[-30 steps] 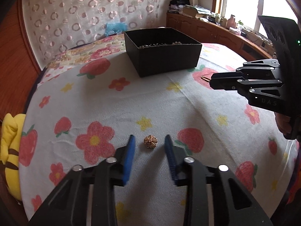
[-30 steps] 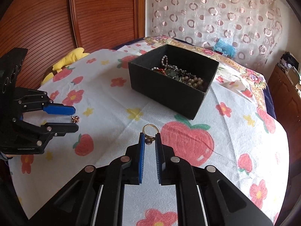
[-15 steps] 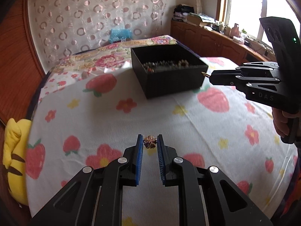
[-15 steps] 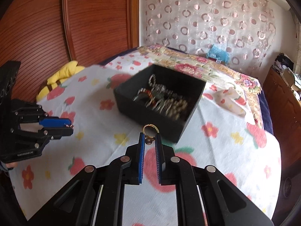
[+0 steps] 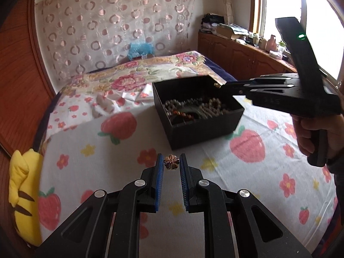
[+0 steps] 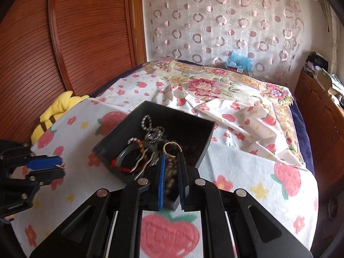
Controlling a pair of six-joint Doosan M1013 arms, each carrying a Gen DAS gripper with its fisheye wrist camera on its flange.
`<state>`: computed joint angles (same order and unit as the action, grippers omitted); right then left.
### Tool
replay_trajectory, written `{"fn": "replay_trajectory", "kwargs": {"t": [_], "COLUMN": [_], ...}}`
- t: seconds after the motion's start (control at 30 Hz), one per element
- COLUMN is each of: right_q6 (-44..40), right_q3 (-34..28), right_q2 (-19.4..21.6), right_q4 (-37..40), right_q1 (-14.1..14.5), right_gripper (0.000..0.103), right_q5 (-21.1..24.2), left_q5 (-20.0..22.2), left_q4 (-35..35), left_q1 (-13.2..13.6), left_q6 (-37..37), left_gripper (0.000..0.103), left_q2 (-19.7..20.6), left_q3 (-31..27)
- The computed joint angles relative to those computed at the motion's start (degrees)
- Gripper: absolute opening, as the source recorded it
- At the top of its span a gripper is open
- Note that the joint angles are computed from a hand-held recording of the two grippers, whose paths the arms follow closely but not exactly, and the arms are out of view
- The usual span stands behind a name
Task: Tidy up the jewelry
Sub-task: 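Lower the earring and ring into the black box and open both tools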
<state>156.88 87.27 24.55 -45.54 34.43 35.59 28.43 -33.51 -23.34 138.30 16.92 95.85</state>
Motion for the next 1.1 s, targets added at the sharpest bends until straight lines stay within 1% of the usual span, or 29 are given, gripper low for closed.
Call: {"fn": "replay_trajectory", "kwargs": {"t": [0.1, 0.2, 0.3, 0.4, 0.47, 0.5, 0.6, 0.73, 0.87, 1.1], "right_q6": [0.04, -2.39, -1.02, -0.18, 0.77, 0.98, 1.9, 4.41, 6.67, 12.65], "right_q3": [-0.78, -1.5, -2.22, -1.93, -1.36, -1.02, -0.03, 1.6, 3.61, 7.32], "right_q2": [0.53, 0.94, 1.38, 1.03, 0.55, 0.28, -0.58, -1.82, -3.18, -5.43], "right_q4": [1.53, 4.79, 2.68, 2.32, 1.37, 1.18, -0.1, -2.42, -4.6, -8.37], "right_q1": [-0.99, -1.62, -1.19, -1.22, -1.08, -1.08, -0.79, -0.37, 0.07, 0.46], "right_gripper": [0.012, 0.013, 0.013, 0.014, 0.021, 0.026, 0.026, 0.026, 0.026, 0.026], "right_q5": [-1.03, -2.06, -0.54, -1.16, -1.22, -1.4, -0.93, -0.41, 0.06, -0.4], "left_q5": [0.38, 0.05, -0.06, -0.17, 0.09, 0.16, 0.69, -0.25, -0.18, -0.78], "left_q4": [-1.1, -1.51, -1.75, -1.22, -1.14, -0.97, -0.34, 0.58, 2.17, 4.51], "left_q1": [0.2, 0.18, -0.02, -0.43, -0.63, -0.76, -1.27, -2.33, -3.37, -4.73], "left_q6": [0.62, 0.82, 0.93, -0.19, -0.81, -1.2, -3.41, -4.47, -6.26, -8.48], "left_gripper": [0.014, 0.014, 0.014, 0.014, 0.014, 0.014, 0.014, 0.014, 0.014, 0.015], "left_q2": [0.23, 0.36, 0.77, 1.44, 1.96, 2.25, 3.42, 4.18, 5.12, 6.16], "left_q3": [-1.23, -2.42, -3.93, -5.26, -6.05, -6.45, -8.07, -8.9, -10.03, -10.85]}}
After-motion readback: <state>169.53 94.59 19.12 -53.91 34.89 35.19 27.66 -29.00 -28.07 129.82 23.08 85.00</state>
